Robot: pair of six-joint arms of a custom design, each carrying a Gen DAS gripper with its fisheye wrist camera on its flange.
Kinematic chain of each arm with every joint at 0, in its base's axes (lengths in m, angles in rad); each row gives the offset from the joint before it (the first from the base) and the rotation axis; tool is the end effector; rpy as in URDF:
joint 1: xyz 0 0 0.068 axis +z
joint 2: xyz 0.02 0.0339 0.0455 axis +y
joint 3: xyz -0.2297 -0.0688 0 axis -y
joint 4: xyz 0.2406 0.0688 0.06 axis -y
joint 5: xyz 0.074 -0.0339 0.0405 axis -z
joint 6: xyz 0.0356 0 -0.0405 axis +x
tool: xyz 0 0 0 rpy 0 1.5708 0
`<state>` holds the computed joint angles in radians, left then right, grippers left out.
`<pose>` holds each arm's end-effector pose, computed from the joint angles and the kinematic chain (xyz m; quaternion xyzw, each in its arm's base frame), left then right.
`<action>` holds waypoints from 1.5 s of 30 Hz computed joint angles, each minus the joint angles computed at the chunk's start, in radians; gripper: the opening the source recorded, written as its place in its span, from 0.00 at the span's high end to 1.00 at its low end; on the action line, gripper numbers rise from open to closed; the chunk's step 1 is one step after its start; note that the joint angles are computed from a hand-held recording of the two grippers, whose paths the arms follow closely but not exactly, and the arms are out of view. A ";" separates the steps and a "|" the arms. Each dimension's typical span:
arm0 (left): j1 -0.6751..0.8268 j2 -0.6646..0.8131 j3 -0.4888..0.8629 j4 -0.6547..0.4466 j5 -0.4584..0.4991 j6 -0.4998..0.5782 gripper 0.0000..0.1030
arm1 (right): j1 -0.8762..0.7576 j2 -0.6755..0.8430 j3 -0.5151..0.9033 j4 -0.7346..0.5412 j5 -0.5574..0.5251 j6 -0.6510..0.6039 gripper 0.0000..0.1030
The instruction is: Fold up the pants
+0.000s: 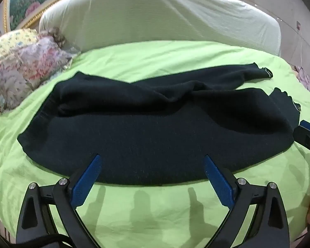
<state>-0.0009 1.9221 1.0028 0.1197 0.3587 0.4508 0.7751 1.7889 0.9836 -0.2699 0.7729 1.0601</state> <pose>0.3674 -0.0128 0.0973 0.2696 0.8735 -0.0786 0.3976 0.2510 0.2111 0.1183 0.2190 0.8757 -0.0416 0.4282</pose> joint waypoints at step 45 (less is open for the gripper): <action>0.002 0.019 0.015 -0.012 0.062 -0.018 0.04 | -0.030 0.063 0.038 0.017 -0.002 -0.030 0.00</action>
